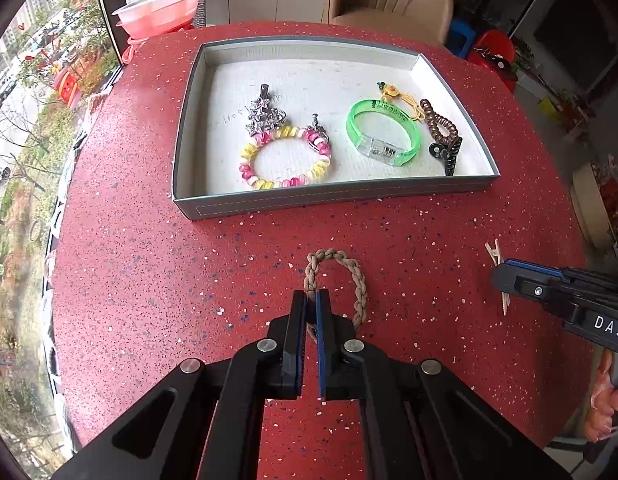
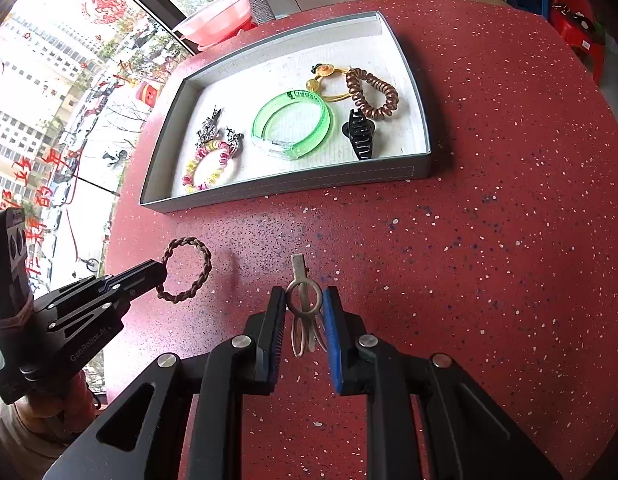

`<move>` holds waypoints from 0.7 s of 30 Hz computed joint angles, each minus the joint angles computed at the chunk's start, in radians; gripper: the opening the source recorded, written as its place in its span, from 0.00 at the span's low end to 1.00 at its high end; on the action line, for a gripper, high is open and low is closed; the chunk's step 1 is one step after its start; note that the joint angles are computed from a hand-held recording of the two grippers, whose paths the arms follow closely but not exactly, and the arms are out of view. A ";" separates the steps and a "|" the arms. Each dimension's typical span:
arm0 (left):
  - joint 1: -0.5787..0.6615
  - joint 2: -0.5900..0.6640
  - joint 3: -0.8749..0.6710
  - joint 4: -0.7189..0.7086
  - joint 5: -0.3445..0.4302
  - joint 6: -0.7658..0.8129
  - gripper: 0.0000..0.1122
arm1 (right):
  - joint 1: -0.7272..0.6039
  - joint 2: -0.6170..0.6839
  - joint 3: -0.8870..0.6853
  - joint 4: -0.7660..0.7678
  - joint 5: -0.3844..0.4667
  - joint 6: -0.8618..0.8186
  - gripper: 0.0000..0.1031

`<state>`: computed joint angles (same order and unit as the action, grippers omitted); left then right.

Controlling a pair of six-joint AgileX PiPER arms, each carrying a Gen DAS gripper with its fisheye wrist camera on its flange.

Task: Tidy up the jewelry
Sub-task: 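Carry the braided bracelet with the left gripper into the tray while the right carries the clip toward it, then lower the clip into the tray with the right gripper while the left releases the braided bracelet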

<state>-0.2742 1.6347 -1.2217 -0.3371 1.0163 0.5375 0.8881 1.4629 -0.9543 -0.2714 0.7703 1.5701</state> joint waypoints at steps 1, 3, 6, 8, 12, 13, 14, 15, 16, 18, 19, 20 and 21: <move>0.004 0.010 -0.029 -0.008 0.013 -0.001 0.20 | -0.005 -0.002 -0.006 -0.002 0.004 -0.007 0.20; 0.008 0.006 -0.055 -0.023 0.032 -0.005 0.20 | -0.015 -0.005 -0.018 -0.007 0.013 -0.022 0.20; 0.028 0.014 -0.098 -0.050 0.053 0.003 0.20 | -0.039 -0.007 -0.040 -0.010 0.026 -0.056 0.20; 0.030 0.041 -0.143 -0.062 0.056 0.001 0.20 | -0.062 -0.007 -0.054 -0.007 0.034 -0.087 0.20; 0.011 0.074 -0.207 -0.059 0.047 -0.030 0.20 | -0.119 -0.001 -0.079 0.009 0.031 -0.155 0.20; 0.003 0.088 -0.222 -0.053 0.038 -0.044 0.20 | -0.134 0.002 -0.087 0.013 0.029 -0.172 0.20; -0.001 0.102 -0.240 -0.049 0.035 -0.056 0.20 | -0.148 0.006 -0.094 0.017 0.027 -0.190 0.20; -0.008 0.121 -0.261 -0.045 0.029 -0.073 0.20 | -0.164 0.012 -0.104 0.021 0.026 -0.211 0.20; -0.009 0.133 -0.276 -0.043 0.025 -0.085 0.20 | -0.179 0.021 -0.114 0.025 0.024 -0.230 0.20; -0.013 0.157 -0.297 -0.030 0.013 -0.109 0.20 | -0.207 0.036 -0.128 0.036 0.014 -0.266 0.20; -0.016 0.170 -0.311 -0.022 0.009 -0.121 0.20 | -0.222 0.045 -0.135 0.042 0.011 -0.284 0.20; -0.020 0.181 -0.317 -0.012 0.002 -0.133 0.20 | -0.235 0.054 -0.141 0.048 0.006 -0.301 0.20; -0.024 0.196 -0.332 -0.003 0.000 -0.145 0.20 | -0.250 0.064 -0.147 0.056 -0.001 -0.319 0.20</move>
